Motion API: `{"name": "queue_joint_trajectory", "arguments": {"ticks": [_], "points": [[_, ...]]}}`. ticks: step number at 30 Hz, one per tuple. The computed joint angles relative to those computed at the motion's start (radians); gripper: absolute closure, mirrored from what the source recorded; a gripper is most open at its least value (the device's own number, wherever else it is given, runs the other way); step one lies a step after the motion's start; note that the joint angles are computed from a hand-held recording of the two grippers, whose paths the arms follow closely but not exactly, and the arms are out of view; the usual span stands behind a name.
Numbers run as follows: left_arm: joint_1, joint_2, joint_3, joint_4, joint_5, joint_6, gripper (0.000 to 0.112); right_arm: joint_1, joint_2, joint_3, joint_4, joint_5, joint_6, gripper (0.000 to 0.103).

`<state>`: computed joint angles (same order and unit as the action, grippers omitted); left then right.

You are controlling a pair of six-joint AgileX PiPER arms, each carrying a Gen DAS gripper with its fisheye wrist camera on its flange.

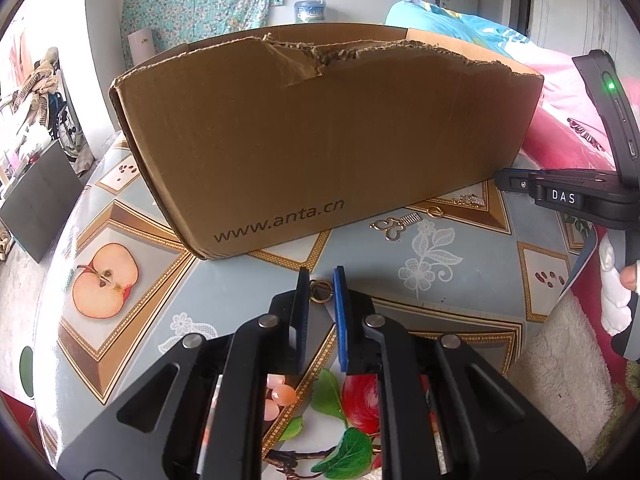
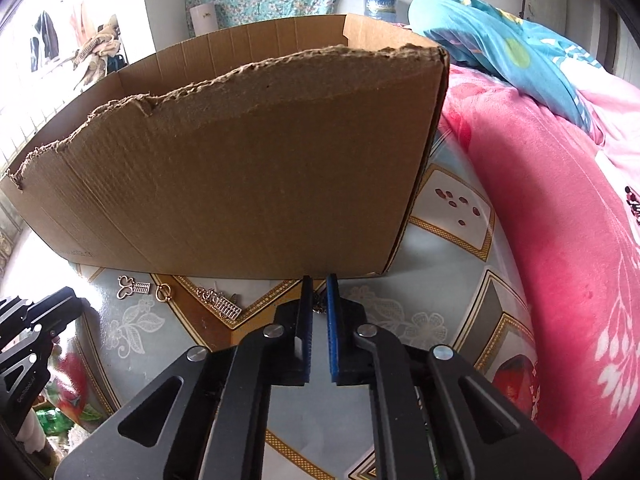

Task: Organize jewelry
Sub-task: 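Carry the charm over the box and open the right tool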

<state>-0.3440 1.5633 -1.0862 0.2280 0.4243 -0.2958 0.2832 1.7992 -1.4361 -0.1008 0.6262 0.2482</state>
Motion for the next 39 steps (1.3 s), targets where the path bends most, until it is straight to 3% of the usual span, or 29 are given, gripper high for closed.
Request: {"name": "queue_joint_trajectory", "arguments": {"ticks": [4,8,20,27,34,39], "points": [[0.006,-0.007,0.013,-0.012,-0.014,0.012,0.102,-0.078,-0.01,0.002,0.251,0.008,-0.169,0.1],[0.018,-0.014,0.027,-0.045,-0.029,0.047,0.102,-0.123,-0.039,0.01,0.345,0.019,-0.229,0.1],[0.053,-0.048,0.061,-0.173,-0.056,0.184,0.102,-0.13,-0.151,0.071,0.402,0.013,-0.267,0.1],[0.073,-0.133,0.097,-0.277,-0.071,0.302,0.102,-0.105,-0.221,0.059,0.402,0.024,-0.277,0.1],[0.106,-0.236,0.037,-0.477,-0.022,0.511,0.102,-0.08,-0.232,-0.069,0.49,0.072,-0.374,0.1],[0.162,-0.198,-0.127,-0.654,0.029,0.693,0.102,-0.08,-0.131,-0.285,0.609,0.16,-0.492,0.1]]}}
